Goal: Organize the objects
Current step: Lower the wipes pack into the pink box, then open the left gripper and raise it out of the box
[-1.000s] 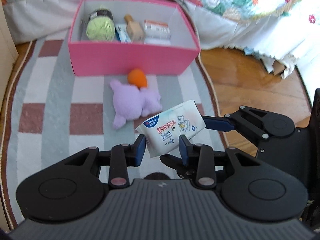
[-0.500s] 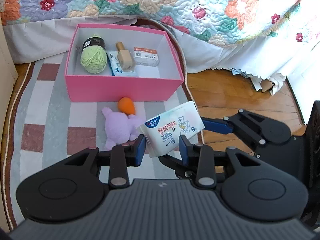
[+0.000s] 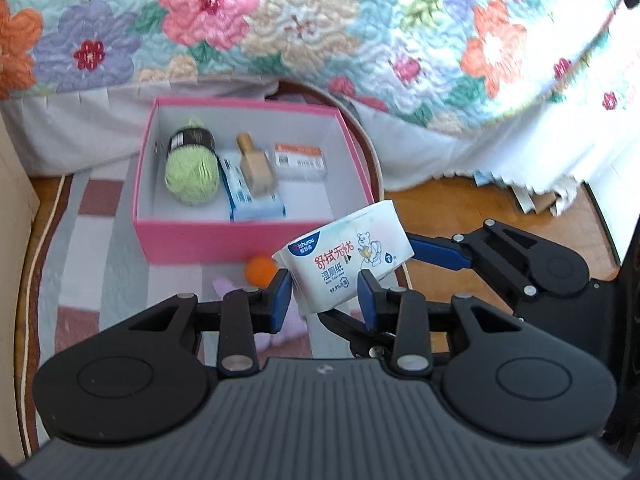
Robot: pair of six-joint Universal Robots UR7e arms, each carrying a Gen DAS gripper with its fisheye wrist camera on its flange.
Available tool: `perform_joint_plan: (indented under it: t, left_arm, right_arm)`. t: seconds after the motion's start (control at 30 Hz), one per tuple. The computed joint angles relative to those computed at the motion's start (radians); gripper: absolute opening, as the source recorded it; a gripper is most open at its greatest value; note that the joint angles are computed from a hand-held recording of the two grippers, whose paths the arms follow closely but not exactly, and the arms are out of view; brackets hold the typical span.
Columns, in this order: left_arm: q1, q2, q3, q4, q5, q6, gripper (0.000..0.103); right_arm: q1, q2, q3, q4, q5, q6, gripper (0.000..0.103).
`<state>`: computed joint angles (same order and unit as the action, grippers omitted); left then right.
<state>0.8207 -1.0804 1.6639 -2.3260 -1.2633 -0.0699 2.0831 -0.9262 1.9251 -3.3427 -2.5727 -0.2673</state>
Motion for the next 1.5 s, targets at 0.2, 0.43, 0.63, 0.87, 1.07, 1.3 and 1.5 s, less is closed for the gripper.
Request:
perform_joint_plan:
  t: [0.2, 0.43, 0.63, 0.87, 1.07, 1.3, 1.5]
  left_arm:
    - [0.032, 0.13, -0.137, -0.038, 0.015, 0.009, 0.034]
    - [0.096, 0.33, -0.367, -0.027, 0.002, 0.022, 0.034]
    - [0.147, 0.494, -0.556, 0.057, -0.027, -0.022, 0.034]
    - [0.182, 0.647, -0.723, 0.062, -0.074, -0.017, 0.036]
    - [0.21, 0.739, -0.848, 0.104, -0.12, -0.038, 0.034]
    - [0.187, 0.732, -0.78, 0.011, 0.011, -0.036, 0.041]
    - [0.145, 0.631, -0.646, -0.016, 0.091, 0.075, 0.048]
  right_arm:
    - [-0.066, 0.018, -0.074, -0.064, 0.051, -0.125, 0.074]
    - [-0.184, -0.003, -0.165, 0.033, 0.137, -0.082, 0.072]
    - [-0.27, 0.02, -0.254, 0.142, 0.122, -0.138, 0.061]
    - [-0.345, 0.044, -0.312, 0.177, 0.08, -0.124, 0.05]
    - [-0.388, 0.058, -0.357, 0.227, 0.063, -0.07, 0.043]
    - [-0.388, 0.11, -0.391, 0.168, -0.013, -0.146, 0.039]
    - [-0.363, 0.056, -0.297, 0.053, 0.053, -0.144, 0.041]
